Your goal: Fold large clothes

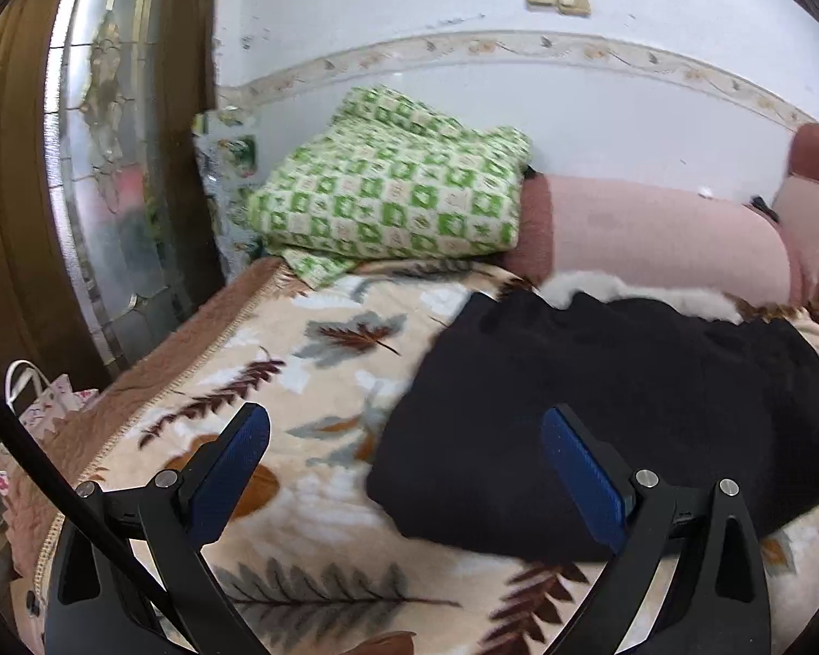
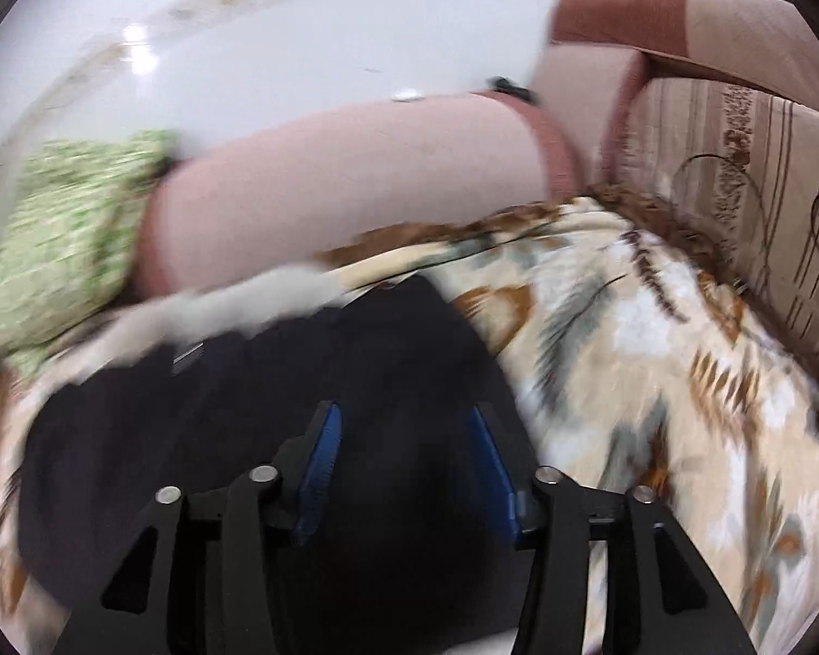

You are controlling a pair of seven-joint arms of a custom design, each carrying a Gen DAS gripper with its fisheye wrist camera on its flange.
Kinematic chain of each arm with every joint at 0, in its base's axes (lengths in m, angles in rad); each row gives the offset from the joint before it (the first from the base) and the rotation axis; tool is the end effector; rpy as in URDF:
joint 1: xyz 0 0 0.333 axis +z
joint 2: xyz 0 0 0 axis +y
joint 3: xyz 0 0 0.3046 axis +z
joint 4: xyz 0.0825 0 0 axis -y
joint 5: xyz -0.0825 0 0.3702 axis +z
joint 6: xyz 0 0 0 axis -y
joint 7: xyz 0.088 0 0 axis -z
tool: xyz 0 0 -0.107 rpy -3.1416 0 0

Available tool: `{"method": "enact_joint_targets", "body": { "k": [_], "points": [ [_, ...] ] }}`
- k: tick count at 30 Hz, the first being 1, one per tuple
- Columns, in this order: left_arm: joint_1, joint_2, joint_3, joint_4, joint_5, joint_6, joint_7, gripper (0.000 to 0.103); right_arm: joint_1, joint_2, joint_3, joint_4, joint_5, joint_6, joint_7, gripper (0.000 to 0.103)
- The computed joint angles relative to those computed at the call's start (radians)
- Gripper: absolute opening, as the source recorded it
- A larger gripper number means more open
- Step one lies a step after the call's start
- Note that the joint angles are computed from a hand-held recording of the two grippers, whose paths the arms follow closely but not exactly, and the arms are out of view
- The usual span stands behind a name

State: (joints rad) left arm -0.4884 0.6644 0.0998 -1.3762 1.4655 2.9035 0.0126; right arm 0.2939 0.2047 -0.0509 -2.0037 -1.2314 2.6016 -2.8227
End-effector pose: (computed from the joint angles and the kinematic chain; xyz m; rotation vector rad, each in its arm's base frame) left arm 0.6485 -0.3499 0.3751 -1.3736 1.6942 -0.9641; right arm 0.5807 0.1651 0.3843 -1.0791 2.2050 -0.9020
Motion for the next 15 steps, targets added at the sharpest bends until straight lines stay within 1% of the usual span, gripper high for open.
{"method": "enact_joint_targets", "body": {
  "k": [2,3,4,6,7,8,9,11,13,15],
  "points": [
    [0.026,0.004,-0.035,-0.011,-0.070,0.035,0.085,0.100,0.044,-0.026,0.029,-0.037,-0.062,-0.010,0.029,0.070],
    [0.025,0.002,-0.037,-0.019,-0.096,0.046,0.110,0.100,0.072,-0.031,0.047,-0.048,-0.116,-0.035,0.042,0.073],
    [0.027,0.003,-0.041,-0.025,-0.124,0.060,0.142,0.100,0.093,-0.023,0.061,-0.044,-0.156,-0.069,0.049,0.075],
    [0.031,0.001,-0.052,-0.039,-0.185,0.077,0.212,0.100,0.142,0.004,0.083,-0.028,-0.220,-0.200,0.063,0.078],
    [0.031,0.002,-0.054,-0.045,-0.209,0.089,0.235,0.100,0.152,0.019,0.088,-0.018,-0.225,-0.232,0.051,0.079],
    [0.035,0.001,-0.059,-0.054,-0.237,0.102,0.262,0.100,0.153,0.037,0.089,-0.001,-0.215,-0.235,0.020,0.079],
    [0.037,0.001,-0.064,-0.061,-0.265,0.111,0.287,0.100,0.146,0.054,0.087,0.014,-0.200,-0.205,-0.013,0.079],
    [0.033,0.003,-0.063,-0.070,-0.307,0.128,0.323,0.100,0.142,0.067,0.074,0.017,-0.196,-0.173,-0.015,0.079],
    [0.019,0.011,-0.056,-0.068,-0.343,0.127,0.358,0.100,0.133,0.081,0.062,0.018,-0.170,-0.150,-0.029,0.079],
    [0.016,0.021,-0.063,-0.064,-0.390,0.121,0.416,0.100,0.123,0.085,0.051,0.010,-0.139,-0.121,-0.032,0.079]
  ]
}}
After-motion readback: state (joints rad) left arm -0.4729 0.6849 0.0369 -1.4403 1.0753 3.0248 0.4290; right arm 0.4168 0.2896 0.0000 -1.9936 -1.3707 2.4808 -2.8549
